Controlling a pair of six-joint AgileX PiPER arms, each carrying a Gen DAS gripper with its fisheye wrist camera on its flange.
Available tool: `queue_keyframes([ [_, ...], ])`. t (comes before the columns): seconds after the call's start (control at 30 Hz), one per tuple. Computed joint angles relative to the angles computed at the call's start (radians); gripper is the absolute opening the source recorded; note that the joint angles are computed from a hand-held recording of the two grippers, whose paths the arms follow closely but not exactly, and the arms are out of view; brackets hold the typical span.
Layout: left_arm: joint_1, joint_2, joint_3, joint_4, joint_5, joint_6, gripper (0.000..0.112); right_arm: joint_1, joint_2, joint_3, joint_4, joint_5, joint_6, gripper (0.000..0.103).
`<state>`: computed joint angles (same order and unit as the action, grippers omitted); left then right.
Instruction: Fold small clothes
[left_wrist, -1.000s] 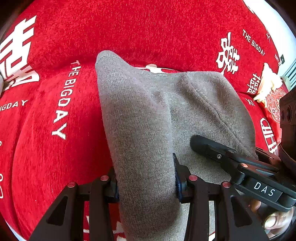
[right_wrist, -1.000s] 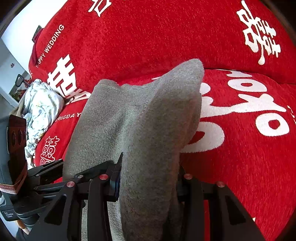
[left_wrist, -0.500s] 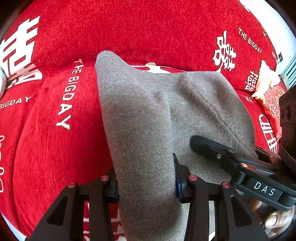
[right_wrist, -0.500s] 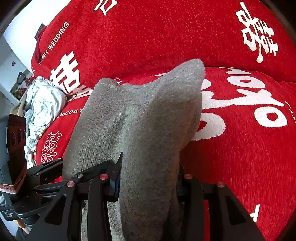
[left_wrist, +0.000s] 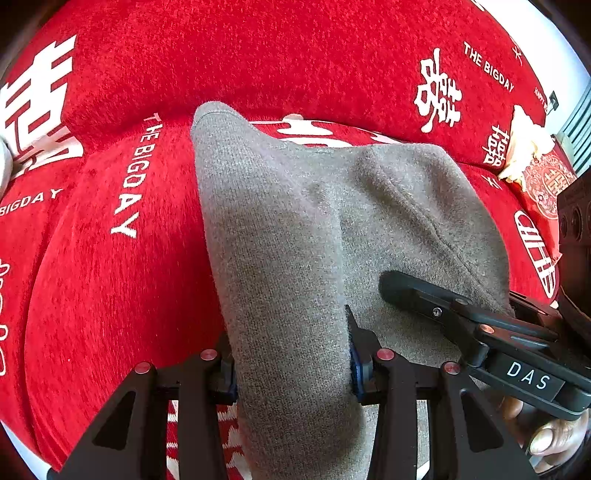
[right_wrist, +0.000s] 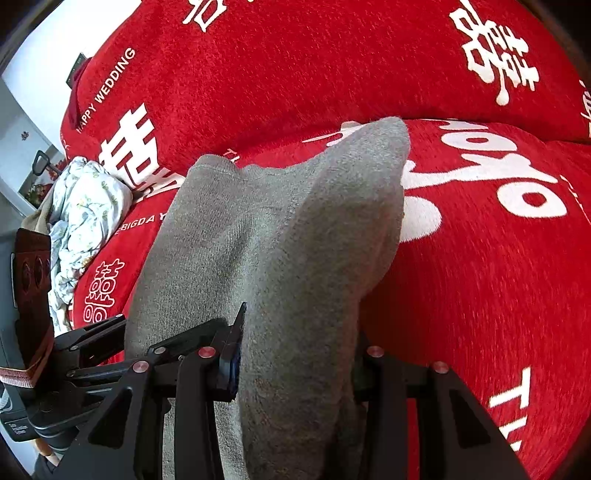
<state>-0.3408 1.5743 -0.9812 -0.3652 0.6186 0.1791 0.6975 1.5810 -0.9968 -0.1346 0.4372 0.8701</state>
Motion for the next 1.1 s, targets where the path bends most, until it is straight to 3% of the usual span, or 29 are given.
queue_keyframes([
  [0.57,-0.041,-0.064,0.099,0.018,-0.054,-0.031,0.044,0.077,-0.05,0.093,-0.153,-0.037,0.21,0.043],
  [0.93,-0.075,-0.091,0.166,0.056,-0.137,-0.058,0.046,0.096,-0.049,0.139,-0.245,-0.089,0.306,0.044],
  [1.03,-0.061,-0.097,0.19,0.037,-0.159,-0.037,0.059,0.078,-0.06,0.179,-0.22,-0.134,0.279,0.052],
  [1.1,-0.066,-0.097,0.201,0.114,-0.179,-0.12,0.087,0.068,-0.062,0.194,-0.227,-0.129,0.283,0.064],
])
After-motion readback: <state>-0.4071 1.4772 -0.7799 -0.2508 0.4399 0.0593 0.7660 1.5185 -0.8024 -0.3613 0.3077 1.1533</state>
